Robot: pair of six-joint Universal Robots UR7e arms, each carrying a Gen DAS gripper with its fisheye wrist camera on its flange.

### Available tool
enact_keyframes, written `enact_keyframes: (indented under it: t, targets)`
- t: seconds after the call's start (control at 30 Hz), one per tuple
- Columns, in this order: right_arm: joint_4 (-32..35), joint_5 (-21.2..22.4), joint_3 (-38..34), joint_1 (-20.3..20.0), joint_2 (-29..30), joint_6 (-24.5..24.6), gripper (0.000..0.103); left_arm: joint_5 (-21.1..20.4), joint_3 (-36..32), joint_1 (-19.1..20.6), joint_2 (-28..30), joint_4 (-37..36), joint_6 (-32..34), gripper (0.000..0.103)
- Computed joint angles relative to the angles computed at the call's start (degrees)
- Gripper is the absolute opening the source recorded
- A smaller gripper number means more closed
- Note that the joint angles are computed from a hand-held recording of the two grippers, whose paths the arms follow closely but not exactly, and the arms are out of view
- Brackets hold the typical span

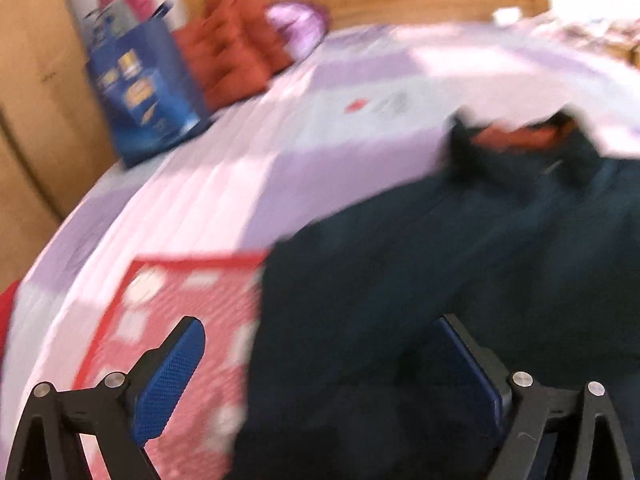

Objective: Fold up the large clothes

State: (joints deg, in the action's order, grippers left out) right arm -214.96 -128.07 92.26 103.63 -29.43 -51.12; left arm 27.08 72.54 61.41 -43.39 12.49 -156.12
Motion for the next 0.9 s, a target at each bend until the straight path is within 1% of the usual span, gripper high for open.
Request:
enact_keyframes:
  t: [0.03, 0.07, 0.13, 0.2, 0.23, 0.27, 0.3, 0.33, 0.37, 0.4, 0.43, 0.47, 0.5, 0.53, 0.57, 0.6, 0.63, 0.7, 0.77, 0.83, 0.9]
  targets:
    - [3.9, 0.4, -1.3, 0.4, 0.5, 1.8, 0.09, 1.6, -2.6, -0.3, 1.7, 3.0, -2.0, 0.096]
    - [9.9, 0.1, -4.0, 0.8, 1.8, 5.2, 0.09, 3.1, -6.0, -0.4, 3.8, 6.7, -4.5, 0.096]
    - [18.1, -0.2, -8.6, 0.7, 4.0, 9.3, 0.09, 4.6, -11.9, 0.0, 7.8, 12.4, -7.2, 0.096]
    - [23.8, -3.2, -13.2, 0.1, 6.8, 10.4, 0.09, 3.0, -22.5, 1.9, 15.2, 23.4, -11.6, 0.096]
    - [26.0, -5.3, -15.9, -0.7, 8.3, 10.6, 0.09, 2.9, -25.5, 2.6, 17.0, 27.1, -13.8, 0.1]
    - [27.5, -5.6, -16.4, -2.0, 8.1, 12.0, 0.09, 4.4, -27.0, 4.2, 17.6, 29.2, -15.6, 0.103]
    - [28.5, -3.4, -15.1, -3.5, 6.3, 14.9, 0.09, 6.1, -26.4, 5.0, 16.8, 28.8, -16.4, 0.103]
    - [27.2, -1.9, -13.9, -4.9, 5.0, 15.3, 0.089, 5.8, -25.6, 5.5, 16.0, 27.5, -15.8, 0.103]
    - [24.2, -2.7, -13.6, -5.5, 4.7, 13.3, 0.089, 5.9, -23.4, 5.7, 14.7, 24.5, -12.8, 0.103]
    - [20.4, -3.6, -13.5, -5.8, 5.1, 10.0, 0.089, 5.7, -21.6, 5.8, 13.7, 21.8, -10.3, 0.103]
    - [18.6, -4.5, -13.6, -6.2, 4.9, 8.7, 0.089, 5.7, -19.4, 6.2, 12.5, 18.7, -7.7, 0.103]
    - [19.1, -5.0, -13.7, -6.9, 4.5, 9.8, 0.09, 6.5, -18.7, 6.6, 12.1, 18.0, -7.5, 0.103]
    - [21.1, -4.0, -13.0, -8.4, 3.2, 13.2, 0.091, 7.7, -19.1, 7.1, 12.1, 18.8, -8.9, 0.103]
    - [23.5, -0.7, -11.7, -10.0, 1.6, 15.9, 0.093, 7.8, -19.2, 7.2, 12.2, 18.2, -8.5, 0.103]
    - [24.7, 0.1, -11.8, -10.4, 1.4, 16.1, 0.093, 7.6, -19.3, 7.4, 12.4, 17.2, -7.4, 0.103]
    - [24.0, -1.4, -12.9, -9.8, 2.6, 14.0, 0.093, 7.5, -19.4, 7.6, 12.5, 16.7, -6.7, 0.103]
    - [22.9, -1.6, -13.5, -9.9, 3.3, 11.8, 0.094, 7.8, -20.0, 7.8, 12.9, 17.0, -6.2, 0.103]
    - [23.7, -0.3, -12.7, -10.6, 2.6, 12.9, 0.094, 9.4, -21.4, 8.2, 13.0, 19.0, -6.2, 0.103]
    - [23.7, 1.1, -12.2, -11.2, 2.2, 12.6, 0.094, 10.6, -21.1, 8.6, 12.1, 19.8, -6.1, 0.103]
    - [23.5, 1.8, -11.6, -11.4, 1.9, 12.5, 0.095, 10.2, -20.0, 8.9, 10.9, 19.7, -6.7, 0.103]
    - [24.4, 1.2, -11.9, -11.0, 2.2, 13.2, 0.095, 8.3, -19.1, 9.2, 9.8, 20.3, -9.8, 0.103]
